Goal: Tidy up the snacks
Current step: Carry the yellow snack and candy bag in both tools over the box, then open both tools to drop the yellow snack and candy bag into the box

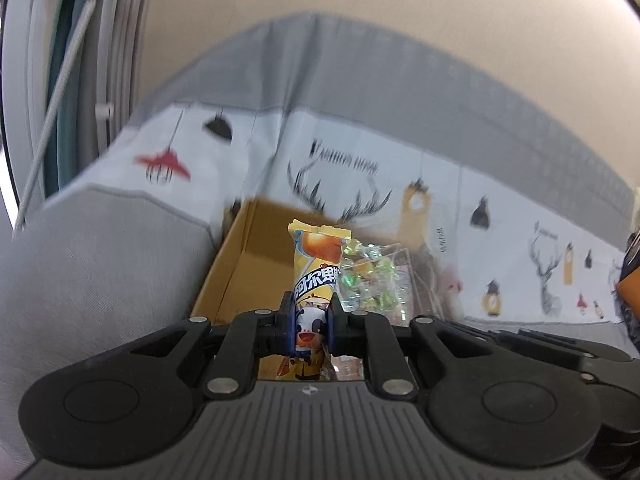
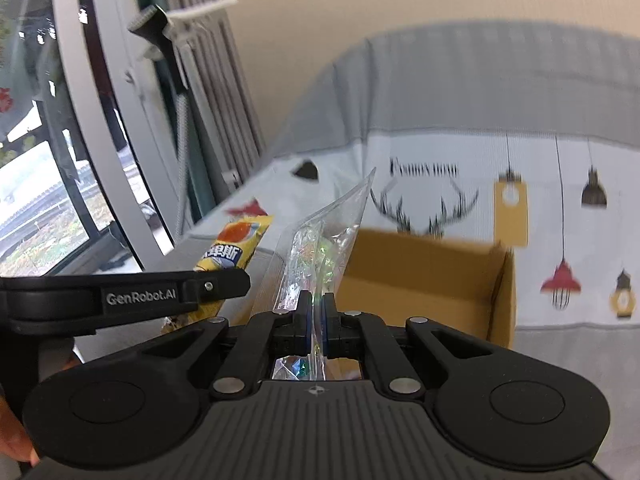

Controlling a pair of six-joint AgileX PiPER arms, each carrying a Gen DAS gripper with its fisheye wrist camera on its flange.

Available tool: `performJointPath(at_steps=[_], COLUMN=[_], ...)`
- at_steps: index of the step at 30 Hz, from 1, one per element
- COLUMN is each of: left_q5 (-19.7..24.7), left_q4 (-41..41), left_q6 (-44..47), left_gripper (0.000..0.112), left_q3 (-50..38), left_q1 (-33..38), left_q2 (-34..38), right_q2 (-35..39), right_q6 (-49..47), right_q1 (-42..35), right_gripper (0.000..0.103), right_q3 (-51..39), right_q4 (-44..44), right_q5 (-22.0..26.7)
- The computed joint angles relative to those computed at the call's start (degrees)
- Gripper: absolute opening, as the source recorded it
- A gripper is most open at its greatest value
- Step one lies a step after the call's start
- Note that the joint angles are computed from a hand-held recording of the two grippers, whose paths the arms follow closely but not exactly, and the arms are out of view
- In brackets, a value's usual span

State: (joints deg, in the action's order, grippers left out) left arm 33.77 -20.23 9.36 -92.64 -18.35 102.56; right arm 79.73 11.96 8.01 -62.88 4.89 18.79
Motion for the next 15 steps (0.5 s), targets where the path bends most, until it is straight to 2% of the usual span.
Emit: performJointPath(at_steps=[2,5,9,15], left_q5=[0.6,1.6,4.4,4.3], left_q4=[0.3,4.9,5.9,6.1], left_q6=[-0.1,-2.3,-1.7,-0.6], left_gripper=[0.016,0.016,0.016,0.016], left_q3=[-1.7,-5.0,-8.6,-7.1], left_q1=[0.1,-0.9,-1.2,-1.1], left_q2=[3.5,8.7,13.9,15.1], right_q2=[2.9,7.3,13.0,14.4], right_q6=[-2.2,-3.2,-9.9,-10.1], right_q1=[-1.1,-2.5,-6.0,-5.7], right_gripper=[0.004,0.004,0.005,0.005], right_q3=[-0.2,-0.7,-0.8,1.1], right_q4=[3.1,5.6,17.1,16.5], right_q5=[0.0,0.3,2.0,0.4])
